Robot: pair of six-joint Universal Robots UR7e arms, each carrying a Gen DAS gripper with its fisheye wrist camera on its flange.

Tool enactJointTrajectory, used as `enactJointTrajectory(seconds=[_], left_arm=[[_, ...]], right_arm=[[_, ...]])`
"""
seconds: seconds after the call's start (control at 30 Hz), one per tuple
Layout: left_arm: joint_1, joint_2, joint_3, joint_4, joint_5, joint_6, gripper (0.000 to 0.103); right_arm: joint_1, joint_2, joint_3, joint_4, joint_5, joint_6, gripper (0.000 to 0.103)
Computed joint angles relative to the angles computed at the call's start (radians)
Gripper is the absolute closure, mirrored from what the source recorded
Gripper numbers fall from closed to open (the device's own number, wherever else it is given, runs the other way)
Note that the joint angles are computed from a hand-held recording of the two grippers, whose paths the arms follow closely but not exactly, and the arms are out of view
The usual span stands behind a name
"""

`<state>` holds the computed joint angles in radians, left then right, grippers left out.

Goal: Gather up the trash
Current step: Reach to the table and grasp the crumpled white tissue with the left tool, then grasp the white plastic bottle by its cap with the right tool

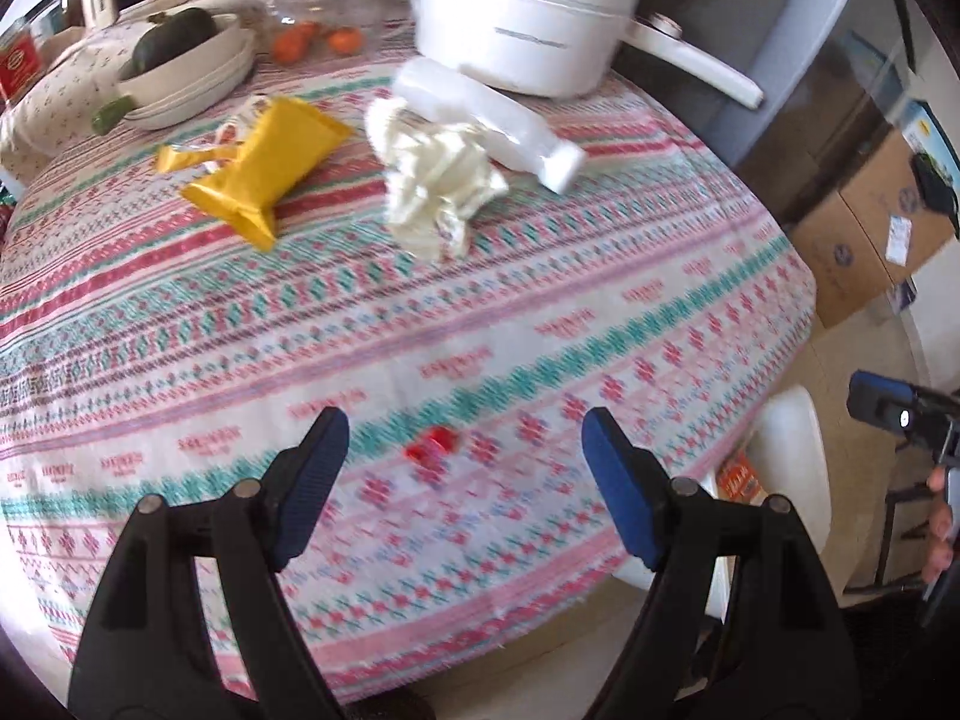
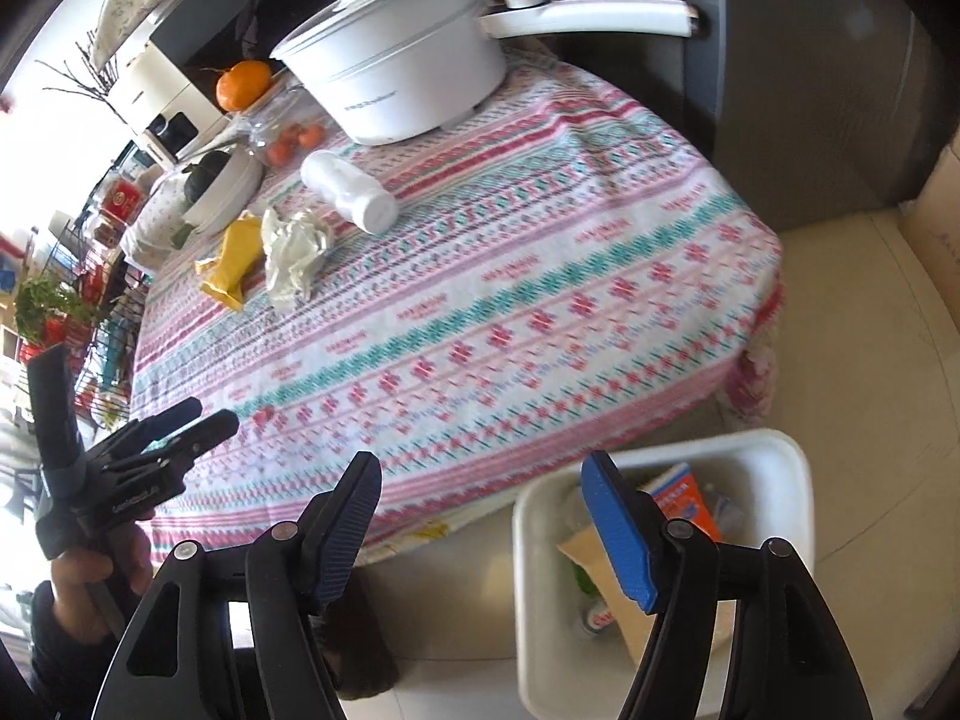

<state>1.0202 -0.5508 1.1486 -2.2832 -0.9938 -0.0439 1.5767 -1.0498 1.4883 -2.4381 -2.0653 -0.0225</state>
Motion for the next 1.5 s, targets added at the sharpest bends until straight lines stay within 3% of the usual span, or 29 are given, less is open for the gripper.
enactJointTrajectory(seconds=[0.4,0.6,0.7,0.73,0.83,0.93,1.13,1.3,1.5], left_arm=[[0.06,0.224,-0.361,-0.002,-0.045,0.138,0.023],[0.084,0.357,-0.575,0.009,-0.122,0.14,0.026],[0.092,0.393,-0.622,0.013,-0.13,0.126,0.055],[0.096,0.399,-0.632,0.022,-0.139,0.118,0.072],[0.103,0.372,-0.575,-0.015,-0.172,0.109,0.086],[0.099,0.336,-0.533,0.006,-0.153,0.11,0.088],[0.09,0.184,-0.306,-0.076,-0.099,0.125,0.088],[0.102,0.083,-0.164,-0.136,-0.13,0.092,0.088],[0.113,0.028,-0.082,-0.173,-0.115,0.12,0.088]], right_arm=[[0.022,0.131,-0.126,0.034,-0.072,-0.036,0.032],[0.007,0.148,-0.148,0.057,-0.081,-0.035,0.032],[0.002,0.157,-0.157,0.067,-0.091,-0.036,0.032],[0.001,0.161,-0.16,0.063,-0.096,-0.04,0.032],[-0.001,0.173,-0.166,0.048,-0.104,-0.042,0.032],[0.003,0.185,-0.173,0.026,-0.106,-0.047,0.032],[0.026,0.251,-0.258,0.02,-0.122,-0.093,0.032],[0.051,0.375,-0.408,-0.06,-0.106,-0.305,0.032],[0.049,0.537,-0.618,-0.074,-0.099,-0.483,0.032]])
